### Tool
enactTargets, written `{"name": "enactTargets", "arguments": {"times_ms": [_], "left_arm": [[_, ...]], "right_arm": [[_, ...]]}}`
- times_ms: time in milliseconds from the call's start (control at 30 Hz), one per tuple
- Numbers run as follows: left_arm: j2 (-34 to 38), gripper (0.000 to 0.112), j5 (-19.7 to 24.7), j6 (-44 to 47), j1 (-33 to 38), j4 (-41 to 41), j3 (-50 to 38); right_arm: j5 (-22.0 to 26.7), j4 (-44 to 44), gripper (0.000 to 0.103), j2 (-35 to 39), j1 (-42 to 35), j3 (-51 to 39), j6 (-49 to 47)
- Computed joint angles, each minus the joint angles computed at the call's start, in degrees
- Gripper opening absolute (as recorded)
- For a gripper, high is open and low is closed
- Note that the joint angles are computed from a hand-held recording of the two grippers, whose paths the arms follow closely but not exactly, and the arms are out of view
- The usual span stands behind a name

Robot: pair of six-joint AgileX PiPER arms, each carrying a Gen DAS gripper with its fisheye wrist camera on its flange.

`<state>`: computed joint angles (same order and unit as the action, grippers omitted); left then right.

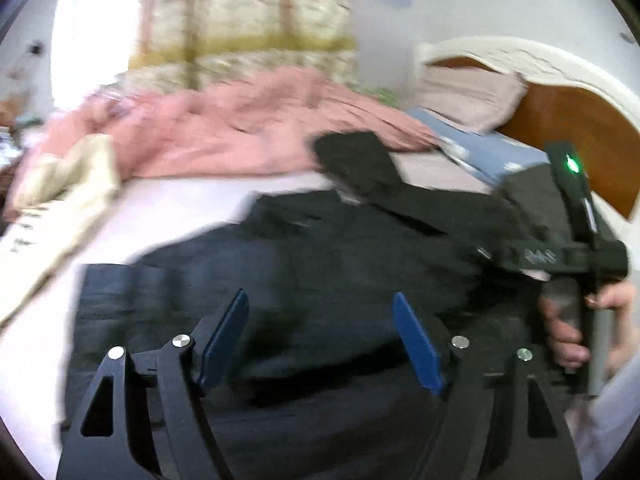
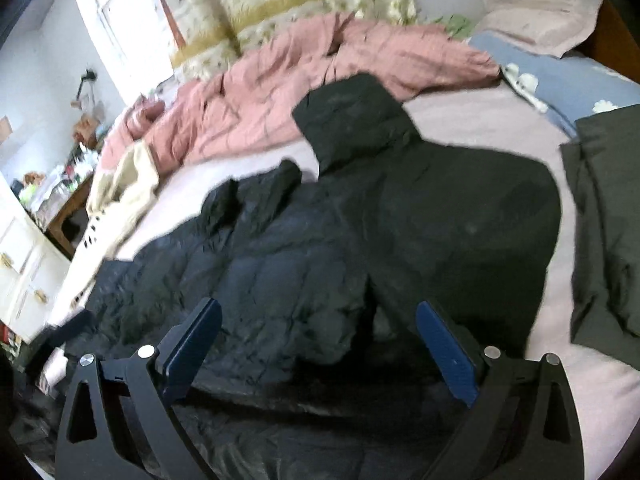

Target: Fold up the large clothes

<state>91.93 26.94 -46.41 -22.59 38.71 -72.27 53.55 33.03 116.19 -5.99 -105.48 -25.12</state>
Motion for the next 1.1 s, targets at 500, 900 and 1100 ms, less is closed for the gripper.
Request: {"name": "enactTargets", "arguments": {"times_ms": [500, 900, 1100], "left_arm": [[3.85, 0.078, 10.12, -4.55, 13.28, -0.65, -3.0], [11.09, 0.077, 21.55, -12.77, 13.86, 16.31, -2.73], [13.19, 0.067, 22.82, -12.81, 14.25, 16.66, -3.6]], "right_arm": [[-5.35, -31.84, 0.02, 5.35, 10.45, -5.83, 17.91], [-1.79, -30.54, 0.019, 8.25, 4.06, -10.32, 20.24], [-1.23, -19.23, 0.046, 6.05, 0.99, -7.98, 10.62]]}}
